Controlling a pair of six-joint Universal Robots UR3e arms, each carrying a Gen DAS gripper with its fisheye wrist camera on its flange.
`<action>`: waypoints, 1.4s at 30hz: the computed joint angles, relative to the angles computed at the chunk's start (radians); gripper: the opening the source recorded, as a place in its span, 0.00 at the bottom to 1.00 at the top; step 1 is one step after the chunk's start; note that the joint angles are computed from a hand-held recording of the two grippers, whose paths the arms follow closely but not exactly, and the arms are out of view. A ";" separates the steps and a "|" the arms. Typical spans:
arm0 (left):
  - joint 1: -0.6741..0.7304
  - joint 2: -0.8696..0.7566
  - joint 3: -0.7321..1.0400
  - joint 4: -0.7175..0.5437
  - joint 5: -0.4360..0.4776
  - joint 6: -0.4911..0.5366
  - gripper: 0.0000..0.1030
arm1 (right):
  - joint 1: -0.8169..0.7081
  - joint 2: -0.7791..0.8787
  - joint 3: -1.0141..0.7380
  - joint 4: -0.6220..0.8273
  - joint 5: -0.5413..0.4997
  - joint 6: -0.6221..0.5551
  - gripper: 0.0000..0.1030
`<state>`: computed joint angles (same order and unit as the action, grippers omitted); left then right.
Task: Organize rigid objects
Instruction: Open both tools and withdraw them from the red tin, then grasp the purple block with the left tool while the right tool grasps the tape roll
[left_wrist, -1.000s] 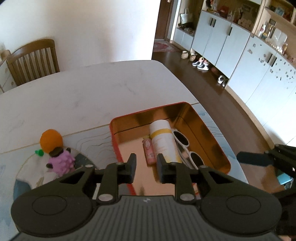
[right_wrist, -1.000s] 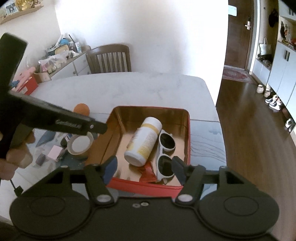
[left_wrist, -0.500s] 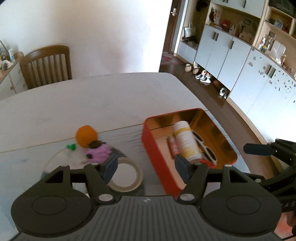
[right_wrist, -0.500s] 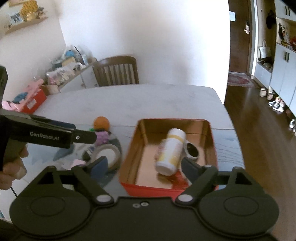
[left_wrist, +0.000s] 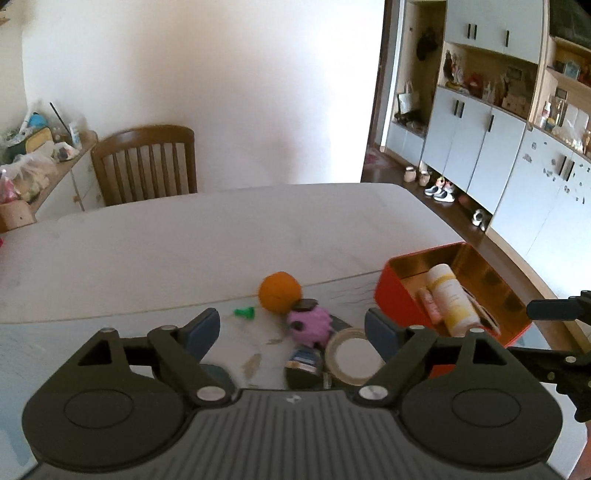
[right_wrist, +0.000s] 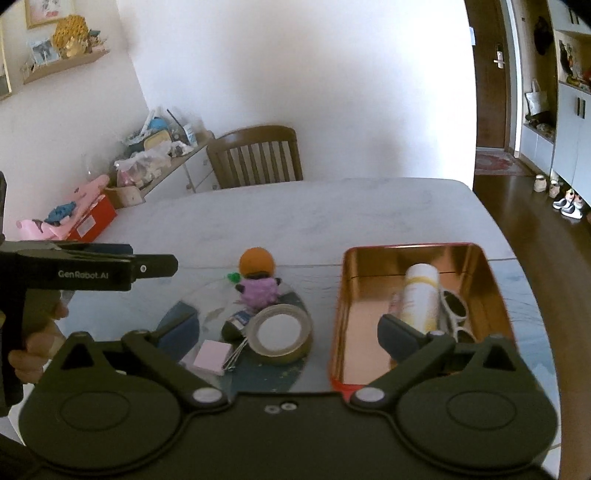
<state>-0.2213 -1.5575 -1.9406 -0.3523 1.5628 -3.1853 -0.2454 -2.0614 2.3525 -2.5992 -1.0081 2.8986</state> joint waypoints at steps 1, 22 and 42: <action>0.023 0.012 -0.018 0.002 -0.024 0.013 0.83 | 0.033 0.023 -0.005 -0.031 -0.029 0.021 1.00; 0.201 0.031 -0.327 0.153 -0.167 0.198 0.84 | 0.493 0.607 -0.336 -0.240 -0.482 0.333 0.98; 0.166 -0.085 -0.404 0.262 -0.150 0.189 0.83 | 0.602 0.874 -0.576 -0.118 -0.700 0.571 0.86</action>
